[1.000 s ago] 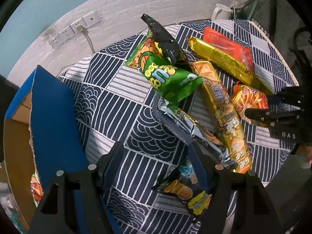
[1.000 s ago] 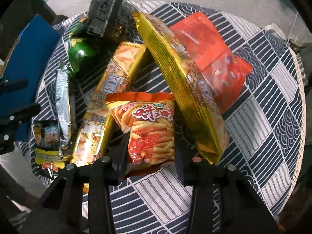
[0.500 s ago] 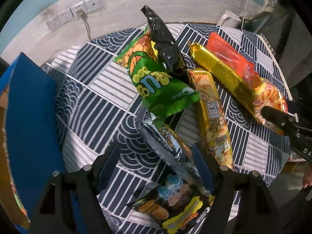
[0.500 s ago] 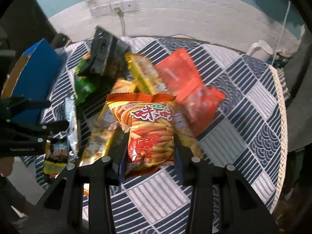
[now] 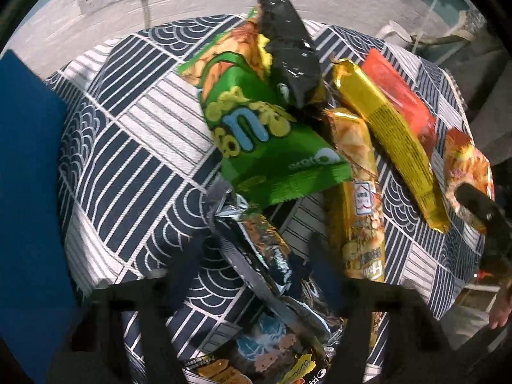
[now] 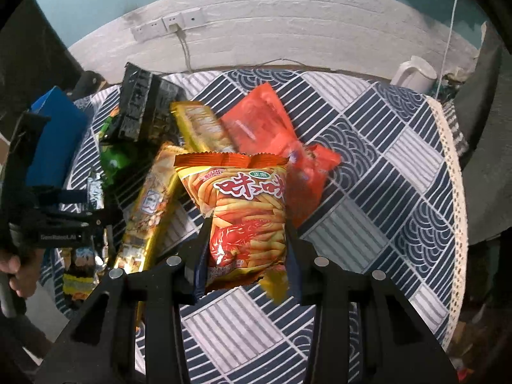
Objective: Organize snacks
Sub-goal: 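Grasp the silver wrapper with left tool while right tool grasps the red shrimp-chip bag, then carry both snacks into the cardboard box and open both tools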
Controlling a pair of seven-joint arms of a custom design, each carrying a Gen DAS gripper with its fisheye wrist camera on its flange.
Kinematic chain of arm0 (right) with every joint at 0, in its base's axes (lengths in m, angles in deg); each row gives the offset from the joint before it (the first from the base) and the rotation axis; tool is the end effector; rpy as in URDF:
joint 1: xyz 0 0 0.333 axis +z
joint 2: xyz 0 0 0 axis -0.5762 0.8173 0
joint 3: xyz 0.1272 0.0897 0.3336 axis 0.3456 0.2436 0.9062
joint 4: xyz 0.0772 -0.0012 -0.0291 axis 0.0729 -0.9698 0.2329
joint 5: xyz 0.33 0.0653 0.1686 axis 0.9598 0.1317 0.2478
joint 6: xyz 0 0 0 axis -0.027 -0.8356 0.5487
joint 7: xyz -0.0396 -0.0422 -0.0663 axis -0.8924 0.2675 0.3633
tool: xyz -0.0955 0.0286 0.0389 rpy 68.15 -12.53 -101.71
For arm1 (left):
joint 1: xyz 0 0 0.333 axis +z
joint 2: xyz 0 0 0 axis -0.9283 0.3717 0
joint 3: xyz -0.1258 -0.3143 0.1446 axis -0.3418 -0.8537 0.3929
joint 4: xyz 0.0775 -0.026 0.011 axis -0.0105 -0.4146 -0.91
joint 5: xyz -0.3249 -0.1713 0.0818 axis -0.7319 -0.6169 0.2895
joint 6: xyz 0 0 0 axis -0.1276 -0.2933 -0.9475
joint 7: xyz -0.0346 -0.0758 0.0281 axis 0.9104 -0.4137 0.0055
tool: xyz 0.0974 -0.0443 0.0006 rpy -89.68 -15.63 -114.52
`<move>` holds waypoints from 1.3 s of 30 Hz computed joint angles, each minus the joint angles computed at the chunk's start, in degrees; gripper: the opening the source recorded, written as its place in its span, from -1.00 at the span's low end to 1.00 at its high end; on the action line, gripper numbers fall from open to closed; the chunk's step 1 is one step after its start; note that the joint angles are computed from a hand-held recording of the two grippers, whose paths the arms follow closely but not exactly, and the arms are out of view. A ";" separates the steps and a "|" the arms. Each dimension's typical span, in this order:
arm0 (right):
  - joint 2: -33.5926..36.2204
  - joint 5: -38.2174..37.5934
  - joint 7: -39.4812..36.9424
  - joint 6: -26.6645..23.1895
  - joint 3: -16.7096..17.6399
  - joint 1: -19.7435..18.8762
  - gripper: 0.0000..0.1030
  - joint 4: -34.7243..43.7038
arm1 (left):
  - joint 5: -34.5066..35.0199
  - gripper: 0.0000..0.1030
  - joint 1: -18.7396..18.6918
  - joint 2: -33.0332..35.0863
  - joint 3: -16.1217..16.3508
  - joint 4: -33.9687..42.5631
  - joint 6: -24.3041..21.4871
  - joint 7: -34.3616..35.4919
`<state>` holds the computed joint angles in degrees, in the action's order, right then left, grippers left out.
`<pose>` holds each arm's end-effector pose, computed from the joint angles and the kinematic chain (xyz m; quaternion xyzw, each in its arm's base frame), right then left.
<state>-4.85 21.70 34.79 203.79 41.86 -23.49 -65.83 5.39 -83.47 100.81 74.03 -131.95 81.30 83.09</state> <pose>0.5884 0.2076 0.3556 -0.7299 0.6581 -0.0627 0.1737 0.6313 -0.2538 0.2799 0.6139 -0.7836 0.0942 0.0125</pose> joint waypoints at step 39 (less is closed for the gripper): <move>-4.86 -9.27 9.74 0.05 -2.27 6.18 -0.25 1.05 | 0.42 -0.34 2.34 -19.89 -0.01 -18.90 17.67 11.53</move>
<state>-9.72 12.43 44.53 203.84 39.59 -17.31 -64.78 5.81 -81.13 80.93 74.02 -150.86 98.97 94.62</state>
